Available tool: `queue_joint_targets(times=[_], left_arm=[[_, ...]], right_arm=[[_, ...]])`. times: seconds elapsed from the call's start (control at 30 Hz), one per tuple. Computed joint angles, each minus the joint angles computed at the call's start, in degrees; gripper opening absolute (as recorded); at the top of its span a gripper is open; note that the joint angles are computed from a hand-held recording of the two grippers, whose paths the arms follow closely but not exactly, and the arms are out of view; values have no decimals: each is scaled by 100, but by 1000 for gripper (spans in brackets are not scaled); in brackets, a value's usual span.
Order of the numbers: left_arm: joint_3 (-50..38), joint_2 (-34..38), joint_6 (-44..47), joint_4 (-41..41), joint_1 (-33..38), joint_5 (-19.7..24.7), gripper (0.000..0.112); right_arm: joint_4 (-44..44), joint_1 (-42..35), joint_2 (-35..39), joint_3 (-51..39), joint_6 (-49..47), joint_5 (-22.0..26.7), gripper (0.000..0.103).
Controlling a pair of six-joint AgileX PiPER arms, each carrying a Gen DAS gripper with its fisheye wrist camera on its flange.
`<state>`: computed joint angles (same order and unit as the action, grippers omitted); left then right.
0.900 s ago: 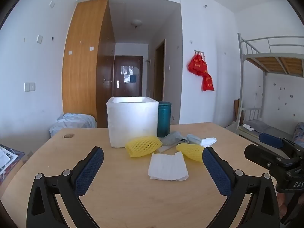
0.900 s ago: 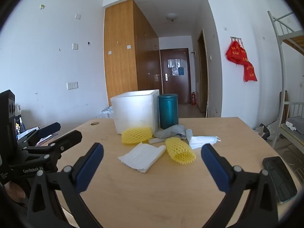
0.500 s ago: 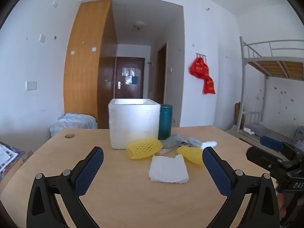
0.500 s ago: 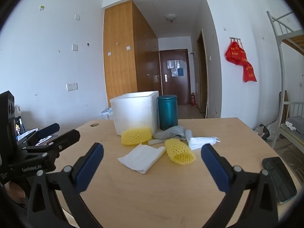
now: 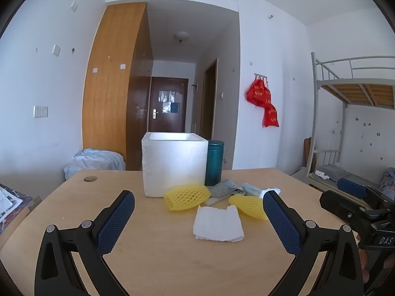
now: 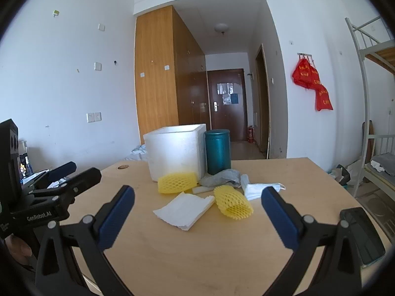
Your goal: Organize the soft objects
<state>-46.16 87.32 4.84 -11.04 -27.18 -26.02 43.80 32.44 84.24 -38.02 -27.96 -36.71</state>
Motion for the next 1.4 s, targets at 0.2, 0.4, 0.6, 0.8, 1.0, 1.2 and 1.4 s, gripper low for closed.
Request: queue_joint_targets(times=[0.2,0.4,0.6,0.8,1.0,1.2,1.4], left_arm=[[-27,8,21,-27,-26,1,103],[3,-5,-8,47,-23,-26,103],[9,-27,104,-78,-58,-24,103],[9,-9,111,-85,-62,-45,103],[6,-20,154,-125,-62,-37,103],[-36,4,209,-189,-80,20,103],[-48,5,217,-210,-79,27,103]], right_arm=[[27,13,3,-4,-22,-19,103],[55,20,-21,-6,-56,-20,103],[262,82,-36,-40,-240,-40,103],[251,66,-45,-47,-238,-8,103],[281,48,-53,-71,-266,45,103],[208,16,-13,-73,-200,58,103],[221,4,9,-93,-218,72,103]])
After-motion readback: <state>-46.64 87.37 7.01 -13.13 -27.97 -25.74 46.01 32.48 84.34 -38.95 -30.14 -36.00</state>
